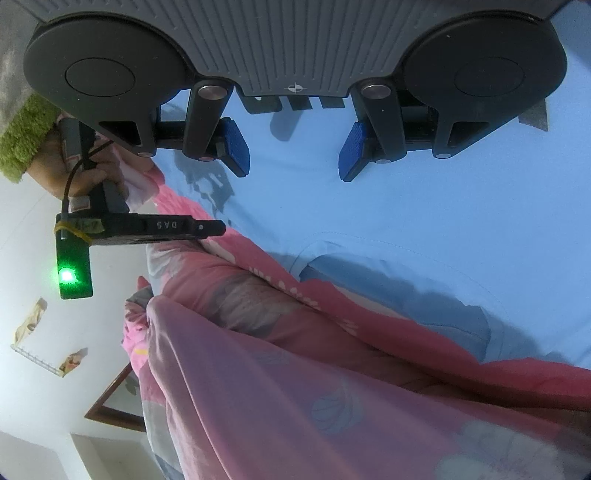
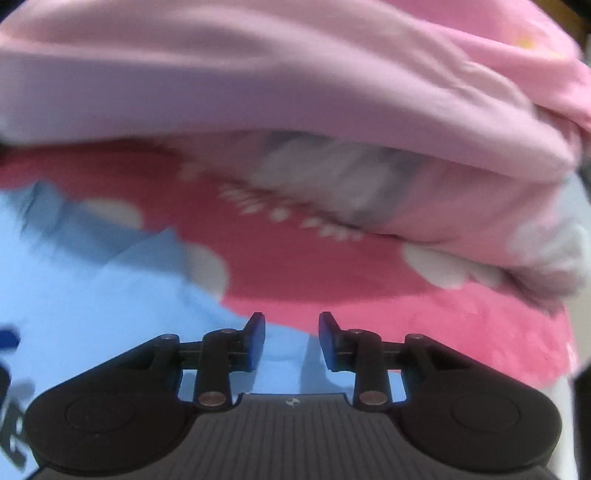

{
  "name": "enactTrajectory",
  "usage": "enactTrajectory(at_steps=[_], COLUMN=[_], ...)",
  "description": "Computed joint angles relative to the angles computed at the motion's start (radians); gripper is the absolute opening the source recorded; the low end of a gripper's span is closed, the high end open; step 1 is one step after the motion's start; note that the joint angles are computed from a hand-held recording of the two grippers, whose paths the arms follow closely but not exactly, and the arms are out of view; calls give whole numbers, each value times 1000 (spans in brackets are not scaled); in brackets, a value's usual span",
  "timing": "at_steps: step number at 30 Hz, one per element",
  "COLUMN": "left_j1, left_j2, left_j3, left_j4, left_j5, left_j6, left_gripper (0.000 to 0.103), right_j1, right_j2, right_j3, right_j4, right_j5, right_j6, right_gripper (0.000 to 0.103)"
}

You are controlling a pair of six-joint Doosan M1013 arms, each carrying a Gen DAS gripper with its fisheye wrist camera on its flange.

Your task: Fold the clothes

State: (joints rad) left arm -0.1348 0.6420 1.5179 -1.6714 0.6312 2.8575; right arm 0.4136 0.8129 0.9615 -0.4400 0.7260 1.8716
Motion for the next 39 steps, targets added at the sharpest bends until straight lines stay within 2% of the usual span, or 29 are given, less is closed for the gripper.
enactTrajectory(at_steps=[7,11,14,15,16,17,21,23,26,27,29,30,32,34,37,39], left_j1=[2,2,2,2,2,2,2,2,2,3,3,3,3,3,2,2], left_j2=[-1,-3,-3,-4,-3,-3,-4,-4,-4,-4,-4,-4,-4,-4,-6,-6], left_j3=[2,5,5,5,5,5,5,5,4,4,4,4,4,4,4,4], left_j4=[1,0,1,0,0,0,3,4,5,6,6,7,7,9,11,10], left_j5=[1,0,0,0,0,0,-2,-2,-1,-1,0,0,0,0,-3,-3], left_j6=[0,3,2,2,2,2,0,0,-2,-3,-3,-4,-4,-6,-7,-7], left_gripper=[54,54,54,54,54,54,54,54,54,54,54,54,54,54,54,54], right_j1=[-15,-16,-12,-10,-8,-6,5,9,9,9,7,2,-6,-21,-31,-38], right_j2=[32,37,55,52,48,44,20,21,41,49,58,56,55,40,26,61], right_j3=[-69,-70,-84,-74,-63,-52,6,13,-6,-14,-27,-29,-40,-37,-42,-113], right_j4=[199,268,250,242,232,222,92,1,-67,-91,-125,-138,-165,-101,106,300], right_j5=[64,45,53,37,20,3,-89,-101,-75,-66,-56,-59,-48,-68,-100,-21], right_j6=[-334,-434,-424,-411,-396,-381,-245,-130,-18,24,122,185,308,344,149,-31], right_gripper=[43,43,40,34,14,2,2,2,4,8,25,29,29,29,29,27])
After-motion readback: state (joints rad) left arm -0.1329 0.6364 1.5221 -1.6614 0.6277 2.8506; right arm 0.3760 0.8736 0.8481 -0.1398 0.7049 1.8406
